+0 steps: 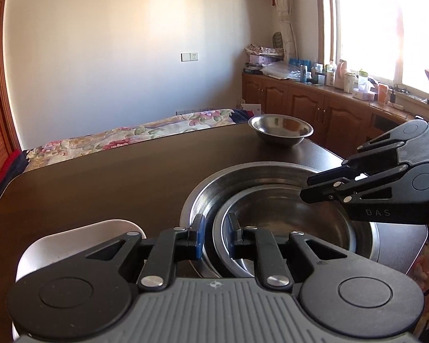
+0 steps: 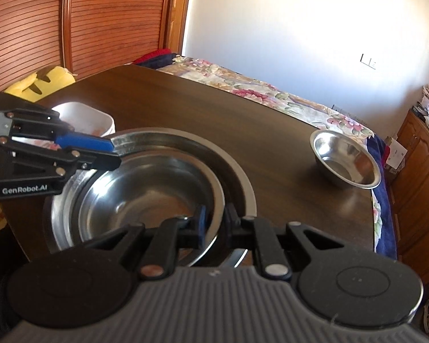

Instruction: Organize plates and bowls

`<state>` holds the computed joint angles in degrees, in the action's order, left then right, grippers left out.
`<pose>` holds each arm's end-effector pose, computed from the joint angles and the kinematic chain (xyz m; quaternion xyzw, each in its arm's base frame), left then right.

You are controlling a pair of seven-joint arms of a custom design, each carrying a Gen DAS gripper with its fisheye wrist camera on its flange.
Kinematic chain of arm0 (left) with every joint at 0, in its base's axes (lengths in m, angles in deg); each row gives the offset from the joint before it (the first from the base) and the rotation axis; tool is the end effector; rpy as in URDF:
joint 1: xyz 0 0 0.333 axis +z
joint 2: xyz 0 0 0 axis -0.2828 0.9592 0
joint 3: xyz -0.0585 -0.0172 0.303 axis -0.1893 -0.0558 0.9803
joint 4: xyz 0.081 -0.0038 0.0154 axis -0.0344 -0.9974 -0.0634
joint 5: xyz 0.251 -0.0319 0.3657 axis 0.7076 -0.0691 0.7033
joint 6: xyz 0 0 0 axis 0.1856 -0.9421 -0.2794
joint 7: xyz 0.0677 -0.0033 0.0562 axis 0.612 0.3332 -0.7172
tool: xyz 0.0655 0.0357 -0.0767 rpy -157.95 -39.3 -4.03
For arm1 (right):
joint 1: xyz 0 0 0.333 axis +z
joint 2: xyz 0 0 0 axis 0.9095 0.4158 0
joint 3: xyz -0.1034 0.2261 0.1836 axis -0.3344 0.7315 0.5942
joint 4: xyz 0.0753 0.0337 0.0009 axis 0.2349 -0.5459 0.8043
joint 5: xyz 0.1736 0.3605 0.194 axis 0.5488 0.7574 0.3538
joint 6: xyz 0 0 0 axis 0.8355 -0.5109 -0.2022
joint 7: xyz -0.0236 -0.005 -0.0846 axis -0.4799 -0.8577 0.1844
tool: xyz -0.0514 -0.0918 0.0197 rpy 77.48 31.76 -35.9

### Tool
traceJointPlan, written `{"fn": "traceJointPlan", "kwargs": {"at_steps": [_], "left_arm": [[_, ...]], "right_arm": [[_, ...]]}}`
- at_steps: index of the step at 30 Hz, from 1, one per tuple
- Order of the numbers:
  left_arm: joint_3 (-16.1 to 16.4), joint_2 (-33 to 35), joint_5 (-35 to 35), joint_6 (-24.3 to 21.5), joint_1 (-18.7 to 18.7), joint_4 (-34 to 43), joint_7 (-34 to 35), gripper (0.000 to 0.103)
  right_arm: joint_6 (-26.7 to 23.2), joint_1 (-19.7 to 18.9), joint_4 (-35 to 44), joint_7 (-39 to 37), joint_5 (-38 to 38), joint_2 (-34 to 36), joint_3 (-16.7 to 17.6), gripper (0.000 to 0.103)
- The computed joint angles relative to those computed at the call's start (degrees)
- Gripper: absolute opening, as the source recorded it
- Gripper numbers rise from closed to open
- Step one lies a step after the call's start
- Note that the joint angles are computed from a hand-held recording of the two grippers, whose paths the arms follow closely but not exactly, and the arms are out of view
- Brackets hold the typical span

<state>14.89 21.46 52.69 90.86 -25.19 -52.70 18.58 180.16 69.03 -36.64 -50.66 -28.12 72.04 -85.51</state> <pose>0.6383 -0.2174 0.4543 -0.5576 0.6639 -0.3704 0.3334 0.7454 0.0772 0.4974 -0.8446 0.3242 -0.2290 0.3593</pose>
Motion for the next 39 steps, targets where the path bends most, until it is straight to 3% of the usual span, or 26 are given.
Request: {"fn": "traceJointPlan", "kwargs": {"at_steps": [17,24,28,30,31,35,39], "left_arm": [[0.17,0.45,3.83,-0.03,0.03,1.91,-4.47,0.023],[0.02,2.73,-0.79,-0.25,0.07,5.30,1.32,0.031],[0.29,4.68,-4.29,-0.12,-0.26,8.51,5.63,0.041],[0.52,5.67,-5.94,0.05,-0.50,10.12,7.67,0.048],[0.73,6.24,-6.57,0.00,-0.76,11.03,8.48,0.054],[0.60,9.09,-11.06,0.20,-0.91,15.07,13.14,0.073],[0.12,12.16,-16.29,0.45,-0.92,18.95,18.98,0.086]], "right_arm": [[6.89,-2.72,0.44,-9.14,18.34,0.17,2.95,0.015],[10.17,-3.70,2.98,-11.13,23.56,1.97,3.48,0.015],[12.03,-4.13,6.52,-10.60,24.03,4.80,3.72,0.016],[12.83,-4.35,8.44,-9.54,23.29,6.35,3.89,0.027],[13.34,-4.55,9.26,-9.23,23.08,7.00,4.13,0.039],[14.61,-5.54,13.29,-8.48,22.23,10.00,5.30,0.043],[16.26,-6.98,16.81,-10.10,22.58,12.74,7.42,0.061]]}}
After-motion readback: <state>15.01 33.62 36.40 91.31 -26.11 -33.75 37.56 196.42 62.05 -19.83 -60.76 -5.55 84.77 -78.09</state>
